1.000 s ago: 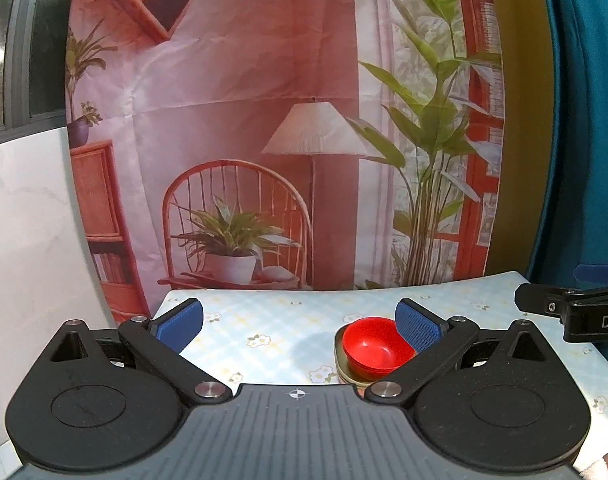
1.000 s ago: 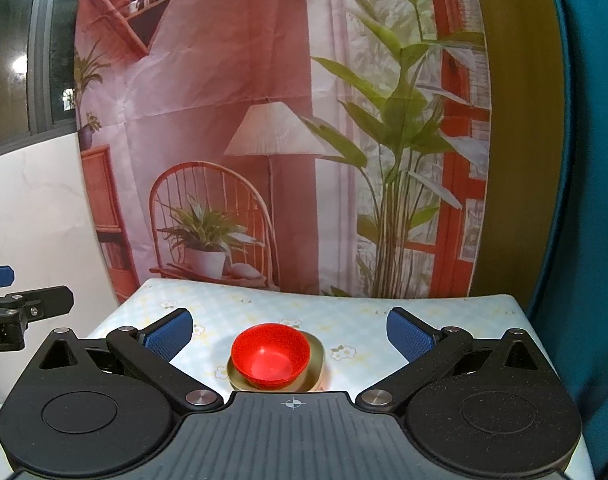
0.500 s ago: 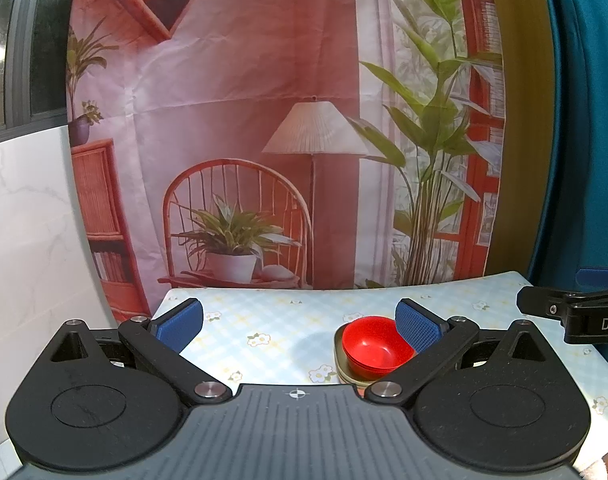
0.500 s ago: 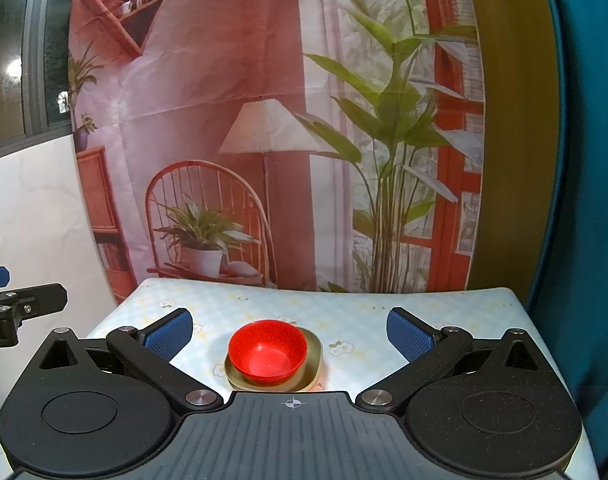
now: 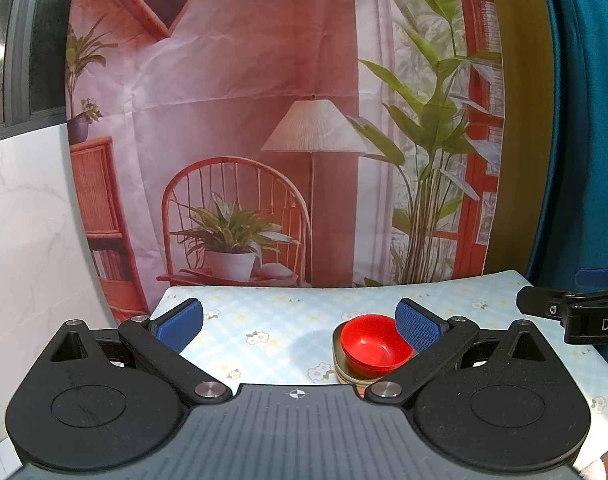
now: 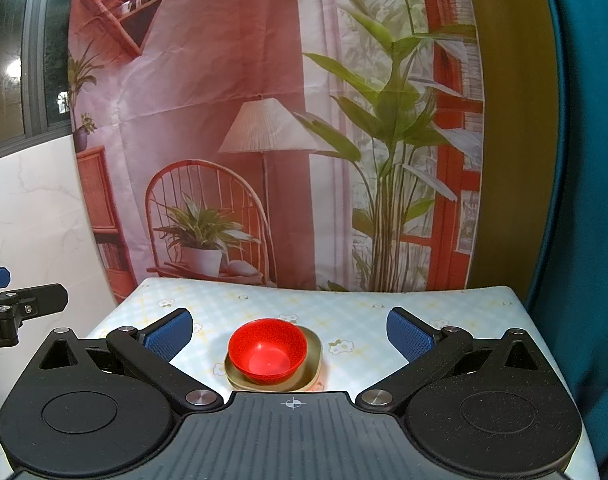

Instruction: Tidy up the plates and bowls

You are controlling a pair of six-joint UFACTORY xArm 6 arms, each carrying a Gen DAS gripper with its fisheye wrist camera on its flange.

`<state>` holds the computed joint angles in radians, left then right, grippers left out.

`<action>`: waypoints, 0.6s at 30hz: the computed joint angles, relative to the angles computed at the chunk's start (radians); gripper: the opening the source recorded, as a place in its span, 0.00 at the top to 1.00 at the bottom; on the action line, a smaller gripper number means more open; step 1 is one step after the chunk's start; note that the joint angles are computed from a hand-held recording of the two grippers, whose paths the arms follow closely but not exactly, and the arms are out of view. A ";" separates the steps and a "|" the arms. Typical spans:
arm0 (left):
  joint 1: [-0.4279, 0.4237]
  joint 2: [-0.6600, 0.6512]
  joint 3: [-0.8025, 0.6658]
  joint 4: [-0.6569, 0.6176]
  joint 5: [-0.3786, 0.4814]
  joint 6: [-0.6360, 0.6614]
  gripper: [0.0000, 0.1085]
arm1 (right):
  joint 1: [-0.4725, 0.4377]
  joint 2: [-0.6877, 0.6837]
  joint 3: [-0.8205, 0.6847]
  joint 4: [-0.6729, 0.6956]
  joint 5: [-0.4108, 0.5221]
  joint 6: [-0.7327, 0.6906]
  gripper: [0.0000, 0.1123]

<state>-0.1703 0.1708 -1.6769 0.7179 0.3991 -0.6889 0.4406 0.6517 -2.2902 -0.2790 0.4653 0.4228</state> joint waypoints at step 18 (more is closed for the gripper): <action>-0.001 0.000 -0.002 -0.005 0.002 0.006 0.05 | -0.001 -0.002 0.004 0.001 -0.002 -0.001 0.09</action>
<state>-0.1711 0.1711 -1.6791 0.7134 0.4012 -0.6834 0.4393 0.6501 -2.2864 -0.2778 0.4629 0.4217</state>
